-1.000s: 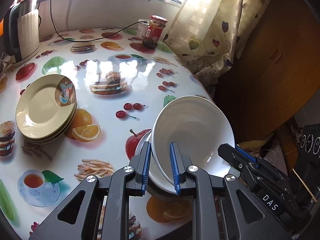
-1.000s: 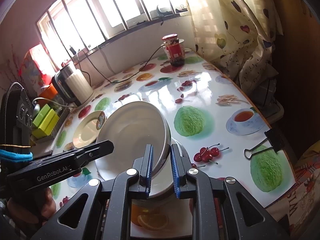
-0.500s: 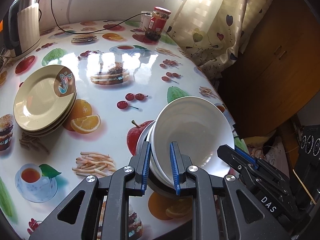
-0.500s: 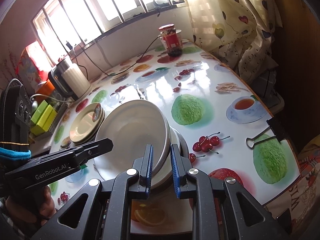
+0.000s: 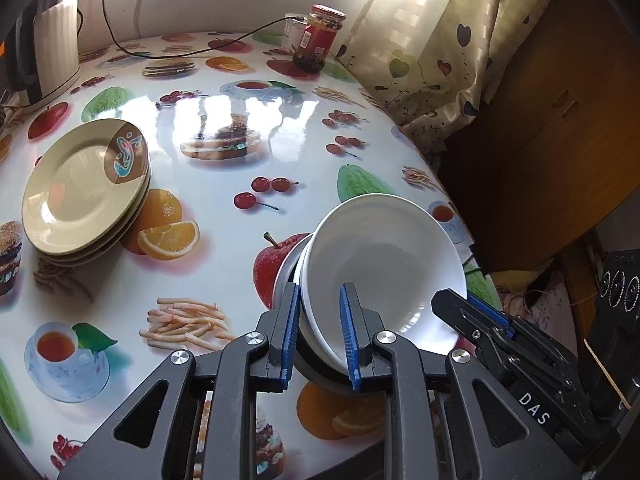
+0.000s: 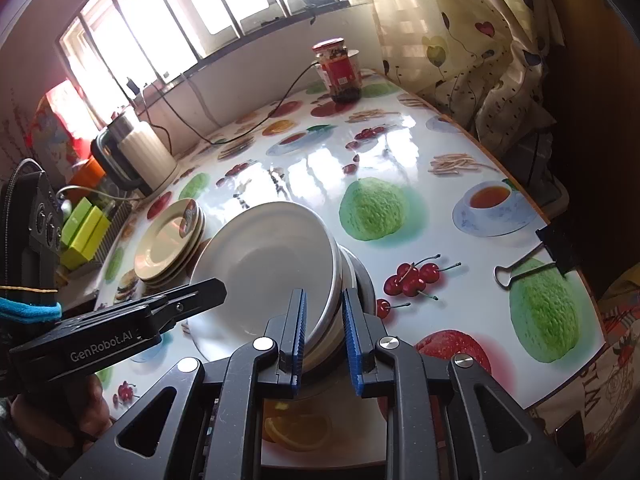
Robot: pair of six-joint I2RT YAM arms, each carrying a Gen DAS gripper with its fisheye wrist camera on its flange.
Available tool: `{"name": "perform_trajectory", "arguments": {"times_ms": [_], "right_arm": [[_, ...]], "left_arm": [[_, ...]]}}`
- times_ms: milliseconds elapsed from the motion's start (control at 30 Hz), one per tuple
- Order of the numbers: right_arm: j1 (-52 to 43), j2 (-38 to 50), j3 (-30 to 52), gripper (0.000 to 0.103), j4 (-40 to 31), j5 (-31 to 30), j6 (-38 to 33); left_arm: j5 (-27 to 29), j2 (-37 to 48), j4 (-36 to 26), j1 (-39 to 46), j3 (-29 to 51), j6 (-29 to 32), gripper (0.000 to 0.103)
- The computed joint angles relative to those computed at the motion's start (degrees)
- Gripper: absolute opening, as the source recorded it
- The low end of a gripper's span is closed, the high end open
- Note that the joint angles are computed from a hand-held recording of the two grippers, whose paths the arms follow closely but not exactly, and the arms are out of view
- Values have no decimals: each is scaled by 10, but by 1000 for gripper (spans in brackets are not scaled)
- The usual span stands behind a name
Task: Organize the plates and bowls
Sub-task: 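Lower the bowl onto the white bowl stack and open both tools, then close both tools on the rim of the whole white bowl stack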
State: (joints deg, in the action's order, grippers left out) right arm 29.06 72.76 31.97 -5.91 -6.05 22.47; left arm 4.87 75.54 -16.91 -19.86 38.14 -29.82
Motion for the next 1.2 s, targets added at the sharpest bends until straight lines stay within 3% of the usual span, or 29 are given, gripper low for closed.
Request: {"name": "perform_trajectory", "arguments": {"times_ms": [500, 733, 900, 1200], "right_arm": [[-8, 6, -1, 20, 3, -3, 2], [-5, -1, -3, 34, 6, -1, 2], [-3, -6, -3, 37, 5, 4, 6], [-4, -29, -7, 42, 2, 11, 9]], "left_arm": [[6, 1, 14, 0, -5, 3, 21], [-8, -8, 14, -9, -5, 8, 23], [-7, -28, 13, -6, -11, 18, 35], [-31, -48, 4, -11, -14, 29, 37]]}}
